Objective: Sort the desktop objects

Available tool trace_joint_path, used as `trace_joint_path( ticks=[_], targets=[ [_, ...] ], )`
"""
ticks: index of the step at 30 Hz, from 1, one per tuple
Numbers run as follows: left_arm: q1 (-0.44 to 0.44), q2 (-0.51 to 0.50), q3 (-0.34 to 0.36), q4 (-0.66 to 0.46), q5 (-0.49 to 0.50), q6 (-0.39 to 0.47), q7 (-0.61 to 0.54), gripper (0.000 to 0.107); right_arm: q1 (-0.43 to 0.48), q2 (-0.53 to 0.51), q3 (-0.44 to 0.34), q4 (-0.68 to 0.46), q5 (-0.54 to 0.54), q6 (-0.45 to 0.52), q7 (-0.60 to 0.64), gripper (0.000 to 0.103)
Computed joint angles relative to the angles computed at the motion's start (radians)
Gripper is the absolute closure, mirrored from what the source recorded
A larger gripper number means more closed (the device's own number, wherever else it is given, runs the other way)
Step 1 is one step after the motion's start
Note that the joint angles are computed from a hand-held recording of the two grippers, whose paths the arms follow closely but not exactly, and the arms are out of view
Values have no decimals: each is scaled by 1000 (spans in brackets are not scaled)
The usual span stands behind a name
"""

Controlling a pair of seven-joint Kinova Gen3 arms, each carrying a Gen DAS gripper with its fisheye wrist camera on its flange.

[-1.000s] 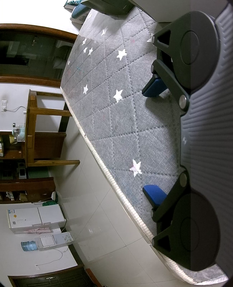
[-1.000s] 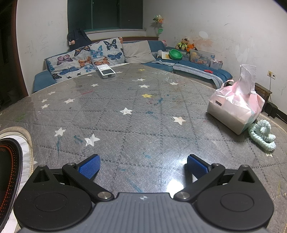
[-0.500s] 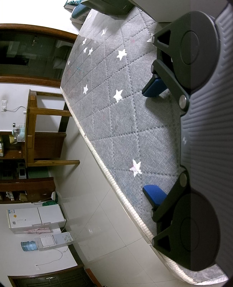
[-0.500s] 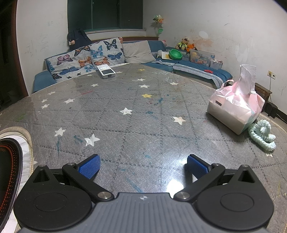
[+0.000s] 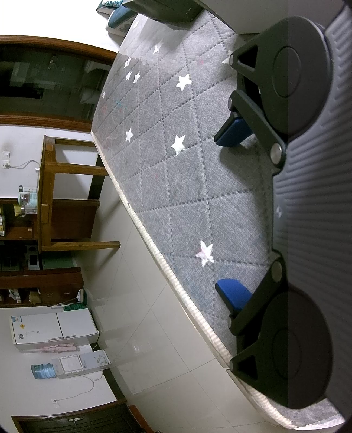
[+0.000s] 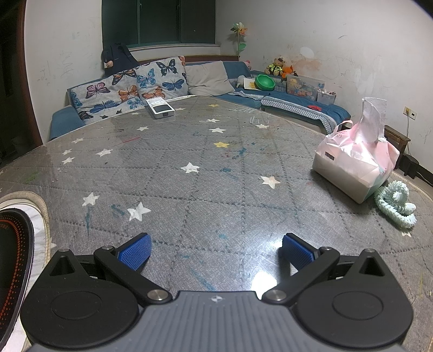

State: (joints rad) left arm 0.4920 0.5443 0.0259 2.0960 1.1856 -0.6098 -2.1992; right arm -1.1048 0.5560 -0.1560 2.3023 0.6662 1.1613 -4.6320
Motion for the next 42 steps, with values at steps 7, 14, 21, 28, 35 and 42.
trace_joint_path(
  ticks=[7,14,21,28,35,42],
  targets=[
    [0,0,0,0,0,0,0,4,0,0,0,0,0,0,0,0],
    [1,1,1,-2,3,-1,-1,4,0,0,0,0,0,0,0,0],
    [1,1,2,-2,2,-1,0,4,0,0,0,0,0,0,0,0],
    [1,1,2,-2,2,0,0,4,1,0,0,0,0,0,1,0],
    [1,1,2,-2,3,-1,0,4,0,0,-1,2,0,-1,-1,0],
    [1,1,2,-2,3,0,0,4,-13,0,-4,7,4,-1,-19,0]
  ],
)
